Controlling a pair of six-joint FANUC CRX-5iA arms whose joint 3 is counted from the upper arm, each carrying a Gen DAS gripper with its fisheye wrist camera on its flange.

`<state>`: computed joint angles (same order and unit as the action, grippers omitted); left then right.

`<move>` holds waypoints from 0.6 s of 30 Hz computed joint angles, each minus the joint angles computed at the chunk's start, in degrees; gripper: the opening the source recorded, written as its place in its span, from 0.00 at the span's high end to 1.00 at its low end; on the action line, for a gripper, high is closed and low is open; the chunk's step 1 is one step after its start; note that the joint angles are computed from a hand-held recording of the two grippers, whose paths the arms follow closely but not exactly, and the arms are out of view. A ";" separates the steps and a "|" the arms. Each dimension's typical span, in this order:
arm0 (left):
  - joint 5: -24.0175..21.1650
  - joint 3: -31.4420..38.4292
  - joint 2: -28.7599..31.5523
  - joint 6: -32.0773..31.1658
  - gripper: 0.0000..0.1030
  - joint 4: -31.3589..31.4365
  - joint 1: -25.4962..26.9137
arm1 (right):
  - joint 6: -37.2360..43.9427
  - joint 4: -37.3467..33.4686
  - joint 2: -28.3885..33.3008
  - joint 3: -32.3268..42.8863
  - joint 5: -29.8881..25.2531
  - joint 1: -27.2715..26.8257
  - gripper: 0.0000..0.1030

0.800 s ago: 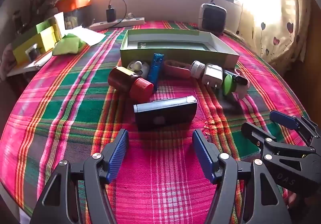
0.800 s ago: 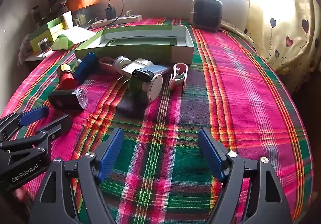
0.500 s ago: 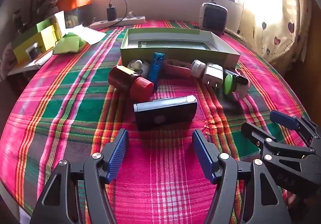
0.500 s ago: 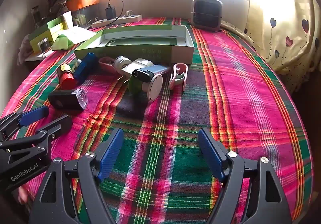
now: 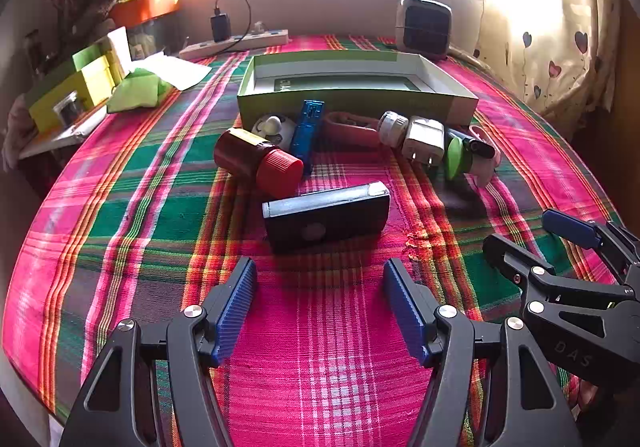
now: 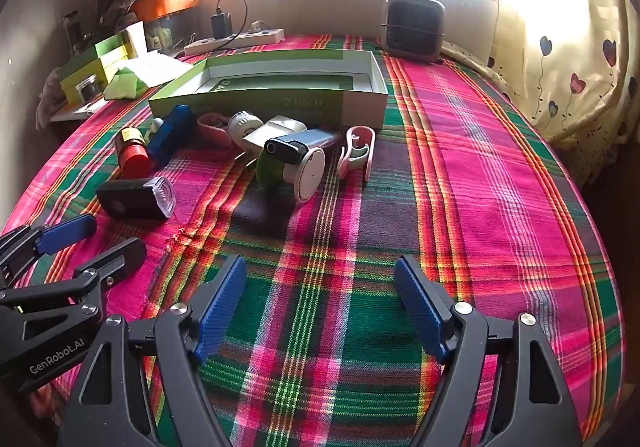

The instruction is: Organize rigid objects

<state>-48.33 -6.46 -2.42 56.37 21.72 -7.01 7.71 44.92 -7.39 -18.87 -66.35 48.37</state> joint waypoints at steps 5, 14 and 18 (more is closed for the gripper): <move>-0.13 0.11 0.04 -0.04 0.37 -0.02 0.07 | -0.02 0.02 -0.04 -0.05 0.01 0.02 0.26; -0.35 0.38 0.14 0.06 0.37 -0.16 0.02 | -0.03 0.03 0.00 -0.02 0.02 0.01 0.26; -0.38 0.44 0.15 0.13 0.37 -0.20 -0.01 | -0.04 0.04 0.01 -0.03 0.05 0.00 0.26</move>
